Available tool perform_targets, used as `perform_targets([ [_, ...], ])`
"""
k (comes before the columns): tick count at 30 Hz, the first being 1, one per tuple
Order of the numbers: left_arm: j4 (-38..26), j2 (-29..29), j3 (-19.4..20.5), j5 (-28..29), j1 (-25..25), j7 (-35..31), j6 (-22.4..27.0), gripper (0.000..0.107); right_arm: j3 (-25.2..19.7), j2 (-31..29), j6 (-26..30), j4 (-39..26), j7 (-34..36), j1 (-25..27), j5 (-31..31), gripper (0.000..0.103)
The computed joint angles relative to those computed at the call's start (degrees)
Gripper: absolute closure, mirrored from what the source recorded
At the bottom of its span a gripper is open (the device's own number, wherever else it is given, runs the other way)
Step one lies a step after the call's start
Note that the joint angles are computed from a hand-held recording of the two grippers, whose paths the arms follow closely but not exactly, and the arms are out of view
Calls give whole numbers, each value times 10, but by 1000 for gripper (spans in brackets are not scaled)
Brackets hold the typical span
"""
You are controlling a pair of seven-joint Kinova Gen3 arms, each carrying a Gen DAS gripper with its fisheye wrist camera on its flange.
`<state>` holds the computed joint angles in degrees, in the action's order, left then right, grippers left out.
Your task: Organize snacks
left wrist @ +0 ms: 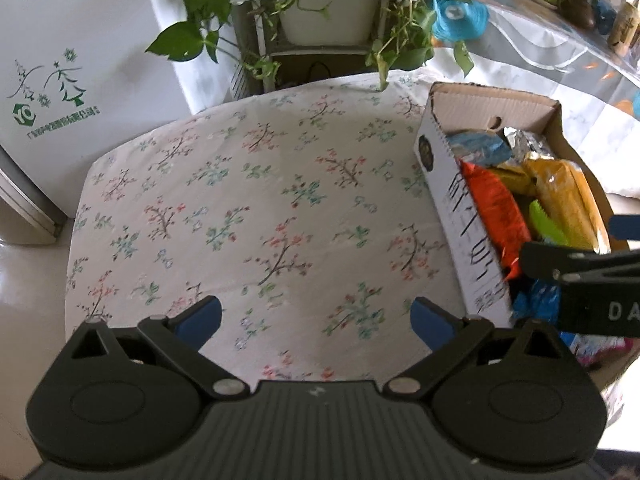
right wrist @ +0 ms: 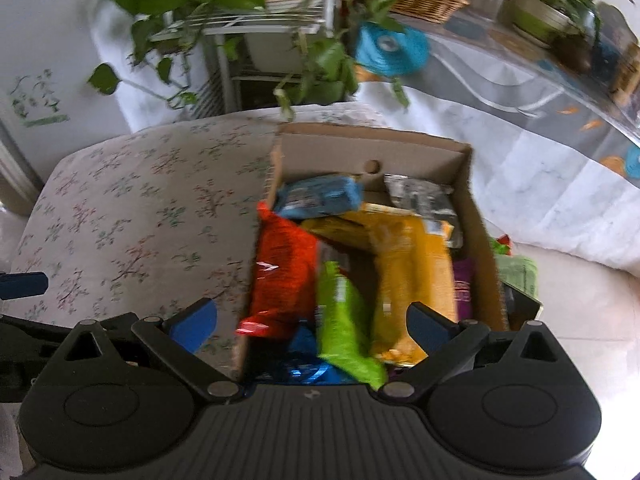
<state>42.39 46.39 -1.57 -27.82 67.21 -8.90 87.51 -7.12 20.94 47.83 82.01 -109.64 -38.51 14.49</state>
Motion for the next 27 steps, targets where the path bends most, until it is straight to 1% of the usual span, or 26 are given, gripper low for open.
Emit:
perform_targets([
  [3,43,-17,-8,-20,19,17,-5,7,-9,2,-4,2,10,-7,-2,0],
  [5,85,-36,-6,-27,25,43,-20,7,-12,4,-8,3,15,-13,-3,0],
  [7,129,-54,0,-31,25,73,-41,7,-13,7,-8,1,15,-23,-1,0],
  [14,226,-93,31,-38,14,142,-69,7,-12,27,-5,-9,-1,-63,11,0],
  [18,270,-110,44,-40,8,170,-63,7,-13,32,-6,-4,-13,-83,19,0],
  [23,330,-137,64,-34,-4,210,-69,7,-5,44,-1,5,-54,-116,36,0],
  [27,360,-149,80,-29,-14,223,-80,7,4,51,-14,25,-104,-148,65,0],
])
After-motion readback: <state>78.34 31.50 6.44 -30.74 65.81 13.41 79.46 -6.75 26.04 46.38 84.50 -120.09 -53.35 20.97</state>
